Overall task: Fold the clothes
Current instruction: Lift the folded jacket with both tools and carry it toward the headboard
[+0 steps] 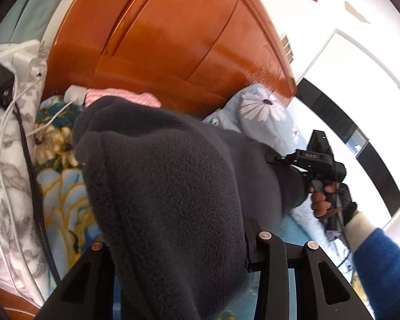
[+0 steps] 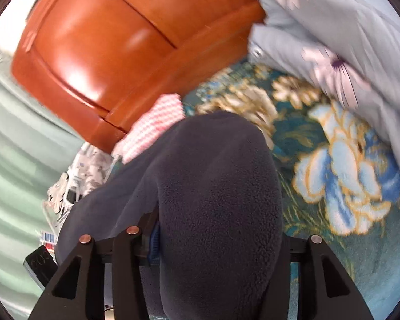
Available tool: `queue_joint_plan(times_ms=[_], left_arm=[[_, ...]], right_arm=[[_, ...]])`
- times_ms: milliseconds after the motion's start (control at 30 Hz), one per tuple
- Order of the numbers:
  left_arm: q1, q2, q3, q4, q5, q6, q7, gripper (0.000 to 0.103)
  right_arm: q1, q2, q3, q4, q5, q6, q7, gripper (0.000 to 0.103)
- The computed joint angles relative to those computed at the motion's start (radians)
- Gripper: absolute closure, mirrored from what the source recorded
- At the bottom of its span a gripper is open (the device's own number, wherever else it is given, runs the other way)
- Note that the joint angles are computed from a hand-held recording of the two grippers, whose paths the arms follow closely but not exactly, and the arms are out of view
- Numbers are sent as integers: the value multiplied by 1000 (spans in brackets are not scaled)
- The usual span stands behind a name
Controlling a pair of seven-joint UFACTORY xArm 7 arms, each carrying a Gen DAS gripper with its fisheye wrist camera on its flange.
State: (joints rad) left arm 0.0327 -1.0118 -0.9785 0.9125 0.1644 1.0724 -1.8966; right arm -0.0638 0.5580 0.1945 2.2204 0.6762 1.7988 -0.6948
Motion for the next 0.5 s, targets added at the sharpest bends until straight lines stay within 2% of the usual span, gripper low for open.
queue_joint_plan(times_ms=[100, 200, 333, 433, 500], left_arm=[[-72, -58, 41, -97, -44, -72, -83, 51], [-113, -79, 62, -101, -49, -48, -108, 44], [-91, -53, 37, 37, -52, 167, -80, 37], [-25, -31, 4, 174, -58, 356, -22, 37], [39, -22, -14, 263, -55, 461, 39, 37]], right_arm=[[-16, 28, 7, 18, 27, 27, 29, 40], [-22, 83, 16, 106, 25, 80, 61, 38], [-47, 93, 18, 147, 24, 79, 79, 38], [-74, 16, 1, 40, 48, -35, 91, 38], [-87, -61, -22, -60, 63, -147, 95, 38]])
